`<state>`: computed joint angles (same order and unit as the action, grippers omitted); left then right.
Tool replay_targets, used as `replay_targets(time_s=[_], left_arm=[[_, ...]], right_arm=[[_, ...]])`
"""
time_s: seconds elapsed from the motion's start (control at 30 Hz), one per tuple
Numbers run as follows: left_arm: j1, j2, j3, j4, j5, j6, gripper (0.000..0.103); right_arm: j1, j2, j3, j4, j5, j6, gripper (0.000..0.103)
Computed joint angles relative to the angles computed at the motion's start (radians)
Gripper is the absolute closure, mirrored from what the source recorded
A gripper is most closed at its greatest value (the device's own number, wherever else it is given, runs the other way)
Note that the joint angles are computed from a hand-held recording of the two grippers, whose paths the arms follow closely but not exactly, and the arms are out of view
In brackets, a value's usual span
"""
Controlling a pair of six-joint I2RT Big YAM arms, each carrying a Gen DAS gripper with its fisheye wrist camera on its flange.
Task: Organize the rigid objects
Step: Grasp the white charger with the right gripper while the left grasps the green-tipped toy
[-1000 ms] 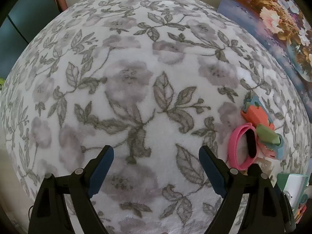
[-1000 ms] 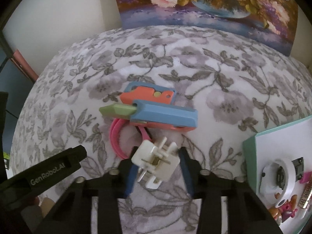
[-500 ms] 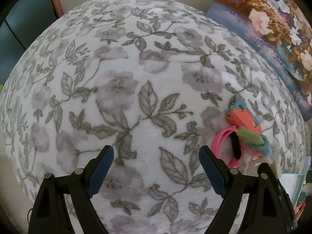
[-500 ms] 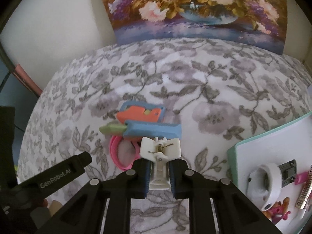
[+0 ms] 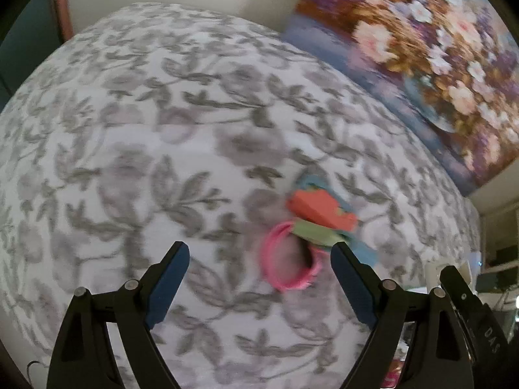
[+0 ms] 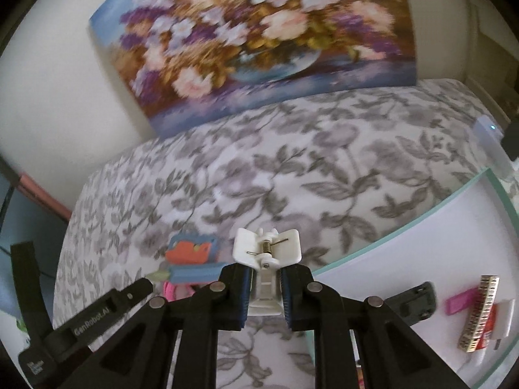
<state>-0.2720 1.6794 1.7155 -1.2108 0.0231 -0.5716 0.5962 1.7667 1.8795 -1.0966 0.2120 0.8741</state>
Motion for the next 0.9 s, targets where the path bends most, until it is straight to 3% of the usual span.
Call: replay_targets(time_s=[0.27, 0.5, 0.7, 0.77, 0.8, 0.9], left_arm=[[-0.047, 0.031, 0.016, 0.044, 0.062, -0.009, 0.014], [-0.082, 0.065, 0.028, 0.092, 0.021, -0.026, 0.016], [-0.104, 0.1, 0.055, 0.082, -0.037, -0.014, 0.038], [-0.114, 0.105, 0.06, 0.075, -0.085, -0.005, 0.053], [-0.117, 0.108, 0.067, 0.064, -0.105, 0.0, 0.068], [-0.107, 0.099, 0.051, 0.079, -0.068, -0.009, 0.073]], right_arm=[[-0.034, -0.044, -0.062, 0.03, -0.011, 0.02, 0.085], [-0.045, -0.058, -0.09, 0.045, -0.021, 0.019, 0.086], [-0.059, -0.069, -0.116, 0.06, -0.029, 0.019, 0.086], [-0.065, -0.073, -0.126, 0.063, -0.032, 0.023, 0.086], [-0.067, -0.074, -0.13, 0.064, -0.034, 0.026, 0.086], [-0.073, -0.08, -0.144, 0.066, -0.041, 0.035, 0.086]])
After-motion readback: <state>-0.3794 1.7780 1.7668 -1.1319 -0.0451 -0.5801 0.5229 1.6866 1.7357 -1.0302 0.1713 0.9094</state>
